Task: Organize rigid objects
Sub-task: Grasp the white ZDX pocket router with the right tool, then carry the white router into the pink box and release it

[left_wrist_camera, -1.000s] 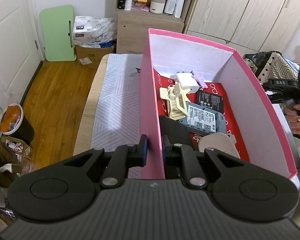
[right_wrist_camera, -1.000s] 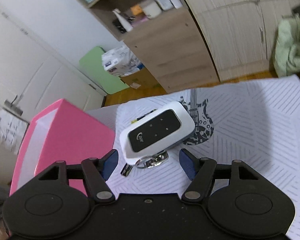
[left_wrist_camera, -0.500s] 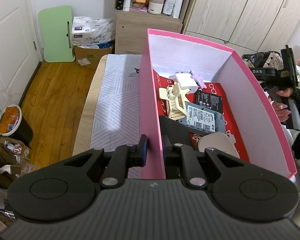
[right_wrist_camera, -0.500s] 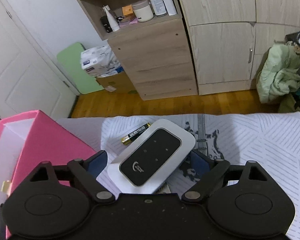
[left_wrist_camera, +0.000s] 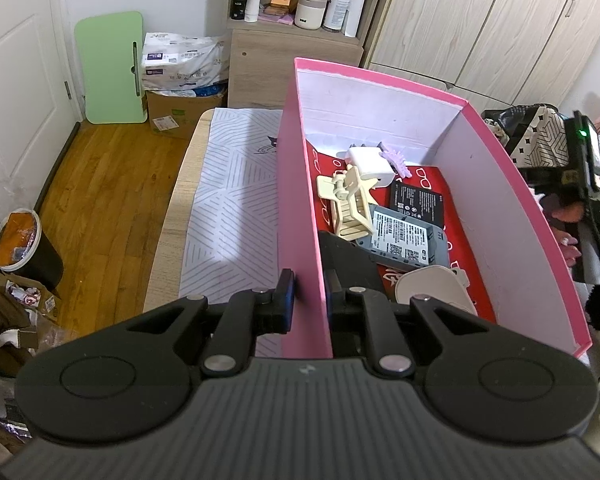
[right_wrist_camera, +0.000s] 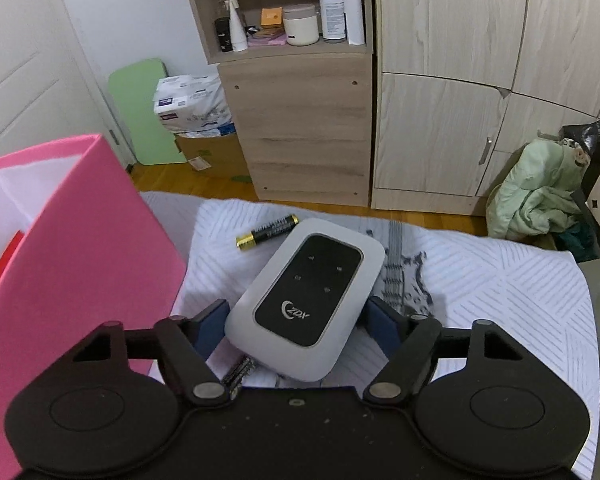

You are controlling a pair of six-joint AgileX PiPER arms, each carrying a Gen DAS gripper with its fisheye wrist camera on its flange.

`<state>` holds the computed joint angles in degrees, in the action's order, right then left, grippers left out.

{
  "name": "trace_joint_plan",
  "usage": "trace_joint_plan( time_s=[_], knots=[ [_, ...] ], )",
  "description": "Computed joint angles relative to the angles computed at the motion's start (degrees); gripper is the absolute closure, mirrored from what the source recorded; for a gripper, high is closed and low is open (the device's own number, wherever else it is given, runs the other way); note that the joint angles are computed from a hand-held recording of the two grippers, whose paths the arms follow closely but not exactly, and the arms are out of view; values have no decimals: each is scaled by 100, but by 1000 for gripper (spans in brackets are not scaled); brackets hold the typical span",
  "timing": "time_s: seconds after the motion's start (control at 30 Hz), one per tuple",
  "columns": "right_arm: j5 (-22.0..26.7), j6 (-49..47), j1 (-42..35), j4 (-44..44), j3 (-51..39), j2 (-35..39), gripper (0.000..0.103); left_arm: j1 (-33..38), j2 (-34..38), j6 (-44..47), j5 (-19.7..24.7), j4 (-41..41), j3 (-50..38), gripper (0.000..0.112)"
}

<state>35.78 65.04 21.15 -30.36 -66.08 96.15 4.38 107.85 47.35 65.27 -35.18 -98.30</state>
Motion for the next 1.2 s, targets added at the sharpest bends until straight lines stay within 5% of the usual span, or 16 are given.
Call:
trace_joint_plan(
  time_s=[0.47, 0.77, 0.83, 0.9, 1.03, 1.2],
  knots=[
    [-506, -1111, 254, 783, 1567, -1422, 32, 4, 7, -5, 12, 1, -14, 98],
    [-507, 630, 644, -751, 1614, -1167, 23, -41, 16, -78, -29, 61, 1, 98],
    [-195, 1195, 818, -1320, 1502, -984, 35, -46, 18, -86, -32, 58, 3, 98],
    [49, 1433, 934, -1576, 1469, -944, 35, -42, 22, -82, -27, 64, -4, 98],
    [-402, 1814, 839, -1624, 1912, -1382, 35, -46, 20, -85, -38, 71, -5, 98],
    [-364, 2323, 1113, -1884, 2182, -1851, 36, -59, -21, -44, -115, 41, 86, 98]
  ],
)
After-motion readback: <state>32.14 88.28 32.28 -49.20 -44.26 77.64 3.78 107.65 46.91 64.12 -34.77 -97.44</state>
